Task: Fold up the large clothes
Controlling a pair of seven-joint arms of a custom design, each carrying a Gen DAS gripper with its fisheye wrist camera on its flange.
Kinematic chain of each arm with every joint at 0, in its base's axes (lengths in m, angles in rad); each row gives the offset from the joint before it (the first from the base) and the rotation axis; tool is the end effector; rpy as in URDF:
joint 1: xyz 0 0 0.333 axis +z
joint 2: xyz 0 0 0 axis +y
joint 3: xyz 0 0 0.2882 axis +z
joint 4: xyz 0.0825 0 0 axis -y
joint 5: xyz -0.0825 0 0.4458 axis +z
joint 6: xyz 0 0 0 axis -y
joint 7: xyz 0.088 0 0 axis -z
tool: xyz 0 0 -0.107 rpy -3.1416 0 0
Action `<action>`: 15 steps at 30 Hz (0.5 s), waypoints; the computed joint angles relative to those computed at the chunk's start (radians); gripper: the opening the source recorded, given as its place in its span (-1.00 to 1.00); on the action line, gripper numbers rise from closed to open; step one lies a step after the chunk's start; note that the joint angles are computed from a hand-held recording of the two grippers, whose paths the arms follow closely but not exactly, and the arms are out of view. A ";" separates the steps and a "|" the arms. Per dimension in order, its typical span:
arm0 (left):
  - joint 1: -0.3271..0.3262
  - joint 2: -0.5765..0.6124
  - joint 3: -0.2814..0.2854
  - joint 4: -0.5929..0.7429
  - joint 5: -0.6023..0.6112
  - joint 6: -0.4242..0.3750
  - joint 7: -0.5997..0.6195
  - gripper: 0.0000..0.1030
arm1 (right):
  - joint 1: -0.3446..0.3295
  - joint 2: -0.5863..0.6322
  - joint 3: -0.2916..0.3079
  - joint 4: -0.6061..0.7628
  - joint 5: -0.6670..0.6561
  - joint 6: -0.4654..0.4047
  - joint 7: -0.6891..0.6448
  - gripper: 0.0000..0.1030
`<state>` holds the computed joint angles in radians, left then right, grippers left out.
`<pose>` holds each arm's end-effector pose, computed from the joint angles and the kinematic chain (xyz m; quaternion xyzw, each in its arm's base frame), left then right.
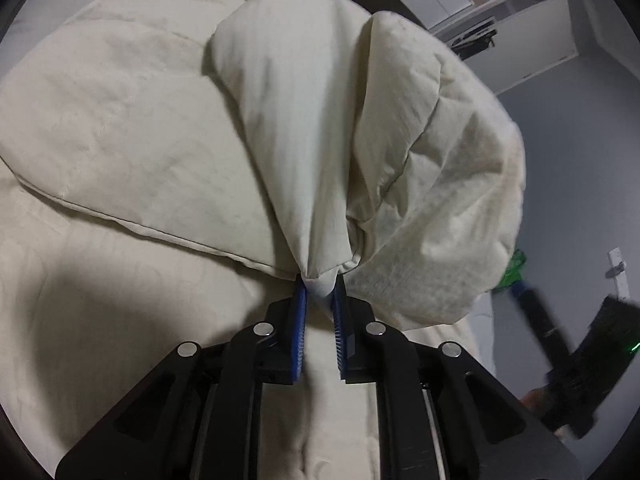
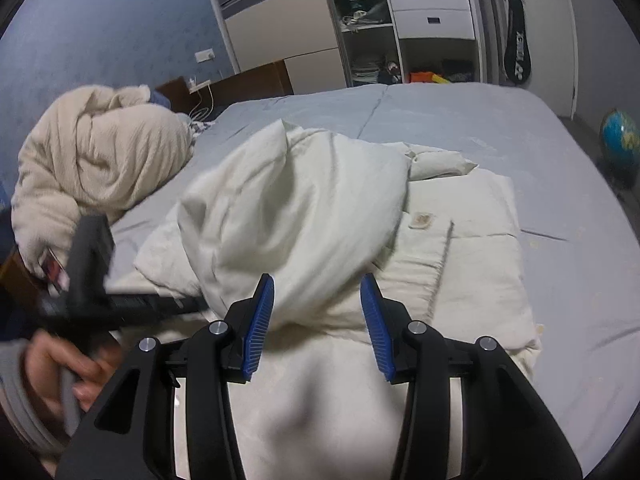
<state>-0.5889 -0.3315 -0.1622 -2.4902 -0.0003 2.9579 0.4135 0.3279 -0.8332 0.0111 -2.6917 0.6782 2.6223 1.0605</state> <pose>0.3937 -0.3688 0.4399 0.7665 -0.5120 0.3858 0.0395 0.4096 0.1289 0.5192 -0.7465 0.5025 -0.1046 0.4235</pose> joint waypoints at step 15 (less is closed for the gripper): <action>0.109 -0.150 -0.104 0.042 0.249 -0.186 -0.061 -0.09 | 0.099 0.191 -0.039 0.172 0.211 -0.038 -0.018 -0.12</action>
<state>-0.4800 -0.4816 -0.2659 -2.4485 0.2483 2.7723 0.3528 0.4268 -0.6418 -0.0283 -2.5202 0.8892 2.5843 1.0421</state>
